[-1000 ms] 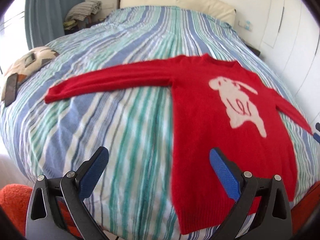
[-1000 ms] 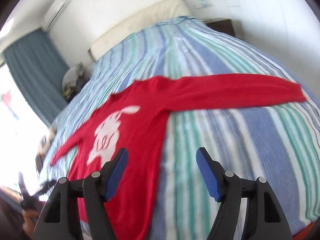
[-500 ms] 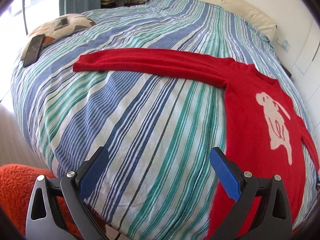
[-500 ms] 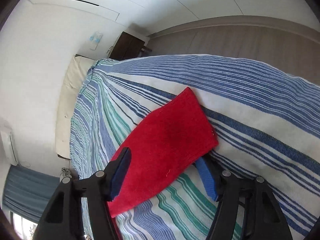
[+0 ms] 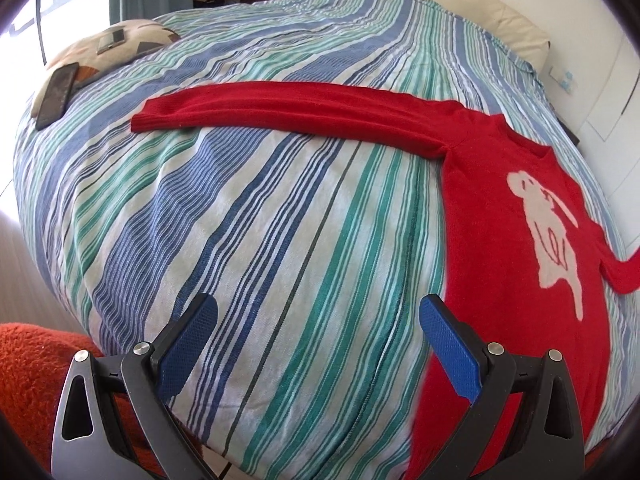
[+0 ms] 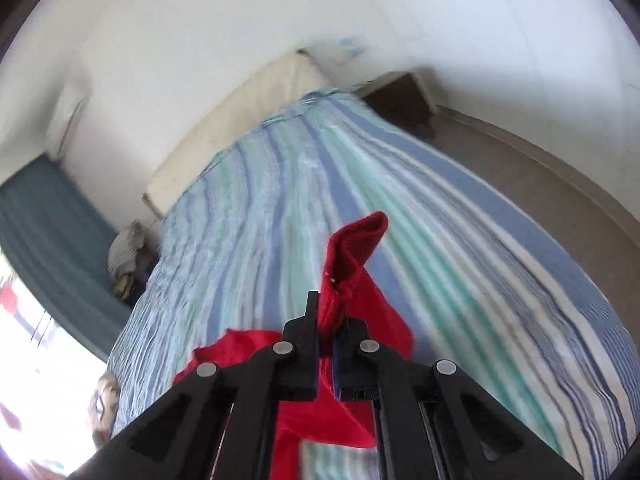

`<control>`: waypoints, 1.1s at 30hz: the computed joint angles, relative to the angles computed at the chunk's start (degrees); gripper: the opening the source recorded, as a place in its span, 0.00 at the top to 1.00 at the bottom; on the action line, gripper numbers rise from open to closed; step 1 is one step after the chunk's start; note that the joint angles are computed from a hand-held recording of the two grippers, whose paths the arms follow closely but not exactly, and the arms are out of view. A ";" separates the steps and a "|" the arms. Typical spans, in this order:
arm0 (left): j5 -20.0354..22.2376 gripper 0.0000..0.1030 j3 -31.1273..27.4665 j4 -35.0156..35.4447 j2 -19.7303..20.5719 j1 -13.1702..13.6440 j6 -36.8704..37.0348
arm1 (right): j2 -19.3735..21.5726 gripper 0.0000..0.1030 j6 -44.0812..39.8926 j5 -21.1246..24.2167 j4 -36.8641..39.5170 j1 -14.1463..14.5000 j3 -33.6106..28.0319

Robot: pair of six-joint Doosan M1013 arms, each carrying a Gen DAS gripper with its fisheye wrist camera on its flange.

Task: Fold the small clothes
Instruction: 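Grasp the sweater side with the right tool and fold it over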

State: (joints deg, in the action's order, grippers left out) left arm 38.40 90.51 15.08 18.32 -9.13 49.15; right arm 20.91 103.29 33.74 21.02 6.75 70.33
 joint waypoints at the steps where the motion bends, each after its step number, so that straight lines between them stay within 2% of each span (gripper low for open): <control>1: -0.07 0.02 -0.10 0.03 0.05 -0.06 0.17 | 1.65 0.96 -4.88 2.14 3.24 1.40 -3.48; 3: -0.39 0.02 0.00 0.41 -0.06 -0.12 -0.07 | 5.21 0.96 -10.55 6.50 6.61 4.48 -9.98; 7: -0.38 0.02 0.32 -0.58 -0.32 0.13 0.39 | 12.04 0.92 -15.75 13.48 10.92 10.03 -19.41; 8: -0.20 0.02 0.31 -0.99 -0.29 0.22 0.75 | 14.18 0.75 -17.04 17.05 14.39 10.63 -21.88; 9: -0.04 0.02 0.28 -1.23 -0.26 0.28 0.95 | 16.29 0.42 -16.42 20.90 16.34 11.14 -24.38; 10: -0.05 0.02 0.29 -1.39 -0.27 0.33 1.04 | 17.37 0.32 -15.46 22.47 17.29 11.64 -25.25; 14: -0.79 0.02 0.41 -1.74 -0.48 0.44 1.57 | 16.30 0.31 -17.27 19.27 26.20 10.94 -19.71; 16: -0.97 0.02 0.33 -2.57 -0.42 0.53 2.32 | 15.90 0.31 -14.76 18.56 26.28 9.85 -17.75; 21: 0.21 0.02 -0.45 -3.29 0.32 0.46 3.07 | 15.00 0.31 -4.16 20.20 20.80 6.88 -12.08; 23: 0.85 0.02 -0.60 -2.62 0.50 0.25 2.72 | 14.34 0.31 3.40 20.07 14.27 6.04 -8.97; 25: 1.25 0.02 -0.56 -1.91 0.53 0.09 2.21 | 12.98 0.41 8.70 18.68 8.82 5.29 -5.49; 26: 1.34 0.02 -0.52 -1.58 0.51 0.04 1.93 | 11.75 0.48 8.48 16.07 10.19 4.66 -3.05; 28: 1.20 0.02 -0.32 -1.24 0.39 0.03 1.45 | 9.50 0.43 9.00 13.00 8.12 4.33 -0.57; 29: 1.14 0.02 -0.34 -1.23 0.39 0.04 1.37 | 8.60 0.40 6.70 12.58 8.41 4.30 -0.03; 31: 1.10 0.02 -0.44 -1.28 0.48 0.10 1.45 | 7.31 0.39 -1.87 14.12 14.10 4.10 0.73; 33: 1.32 0.02 -0.65 -1.22 0.68 0.05 1.52 | 6.23 0.37 -9.09 17.88 19.72 3.99 1.89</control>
